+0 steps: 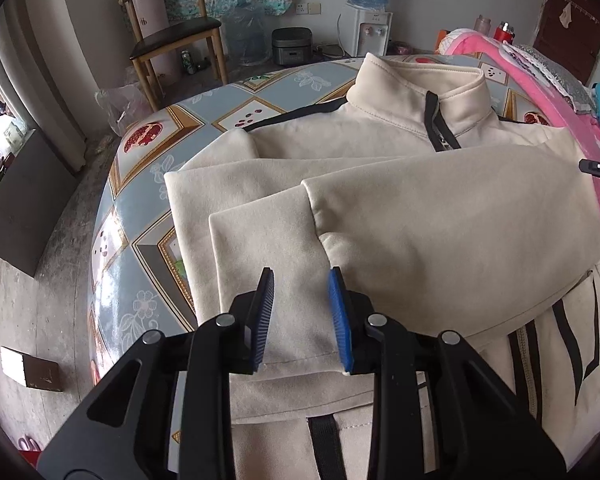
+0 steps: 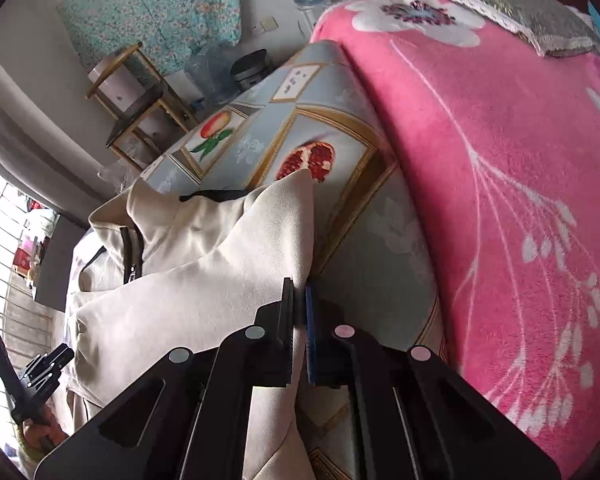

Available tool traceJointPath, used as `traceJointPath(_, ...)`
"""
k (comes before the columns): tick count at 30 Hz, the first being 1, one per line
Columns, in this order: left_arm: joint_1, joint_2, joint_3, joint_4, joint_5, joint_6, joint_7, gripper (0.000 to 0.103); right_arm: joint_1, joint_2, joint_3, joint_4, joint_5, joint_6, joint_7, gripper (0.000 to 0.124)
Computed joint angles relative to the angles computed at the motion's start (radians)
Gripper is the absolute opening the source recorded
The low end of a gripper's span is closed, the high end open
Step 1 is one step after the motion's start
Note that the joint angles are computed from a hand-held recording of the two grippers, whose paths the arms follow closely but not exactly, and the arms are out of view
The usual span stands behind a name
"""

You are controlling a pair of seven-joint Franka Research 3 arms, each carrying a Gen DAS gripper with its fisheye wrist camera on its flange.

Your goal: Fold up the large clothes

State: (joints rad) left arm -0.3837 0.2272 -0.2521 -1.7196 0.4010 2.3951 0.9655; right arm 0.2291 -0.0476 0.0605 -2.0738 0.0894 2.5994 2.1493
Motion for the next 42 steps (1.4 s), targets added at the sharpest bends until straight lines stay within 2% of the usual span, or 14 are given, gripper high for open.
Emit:
traceJointPath(4,0.012,-0.015,0.001,-0.039,-0.024,0.02,-0.008,0.027,0.001,-0.028,-0.003,-0.046,0.058,0.03,-0.024,0.011)
traceJointPath(8,0.033,-0.069,0.003,-0.104,-0.047,0.066,-0.019,0.027,-0.026,-0.132,0.048,-0.091,-0.168,-0.013,0.101,0.017)
traceJointPath(11,0.045,-0.094,0.003,-0.132,-0.053,0.091,-0.014,0.027,0.017,-0.183,0.069,-0.117,-0.165,-0.021,-0.016,0.017)
traceJointPath(13,0.045,-0.089,0.003,-0.127,-0.04,0.069,-0.017,0.027,0.055,-0.18,0.084,-0.114,-0.14,-0.044,-0.113,0.017)
traceJointPath(15,0.045,-0.073,0.002,-0.114,-0.041,0.026,-0.013,0.027,0.066,-0.16,0.115,-0.102,-0.181,-0.098,-0.134,0.017)
traceJointPath(17,0.049,-0.084,0.004,-0.144,-0.039,0.057,-0.022,0.027,0.067,-0.124,0.136,-0.079,-0.249,-0.201,-0.102,0.017)
traceJointPath(21,0.062,-0.146,0.009,-0.202,-0.047,0.075,-0.066,0.027,0.077,-0.167,0.117,-0.115,-0.229,-0.223,-0.042,0.023)
traceJointPath(23,0.071,-0.202,0.006,-0.247,-0.061,0.079,-0.065,0.027,0.077,-0.211,0.126,-0.132,-0.241,-0.248,0.0,0.026)
traceJointPath(25,0.076,-0.283,0.003,-0.314,-0.09,0.088,-0.049,0.032,0.086,-0.278,0.131,-0.176,-0.218,-0.241,0.011,0.035)
traceJointPath(27,0.072,-0.377,0.004,-0.397,-0.154,0.102,-0.008,0.047,0.095,-0.368,0.14,-0.243,-0.185,-0.22,0.022,0.051)
traceJointPath(30,0.039,-0.525,0.018,-0.537,-0.268,0.103,0.052,0.056,0.108,-0.506,0.156,-0.352,-0.116,-0.207,0.047,0.058)
traceJointPath(33,-0.005,-0.666,0.031,-0.676,-0.366,0.088,0.056,0.056,0.129,-0.645,0.173,-0.466,-0.023,-0.21,0.095,0.059)
traceJointPath(37,-0.085,-0.845,0.058,-0.869,-0.508,0.123,0.012,0.056,0.159,-0.809,0.208,-0.594,0.069,-0.218,0.176,0.059)
traceJointPath(42,-0.161,-0.957,0.055,-1.017,-0.582,0.17,-0.082,0.054,0.208,-0.943,0.225,-0.726,0.173,-0.187,0.257,0.059)
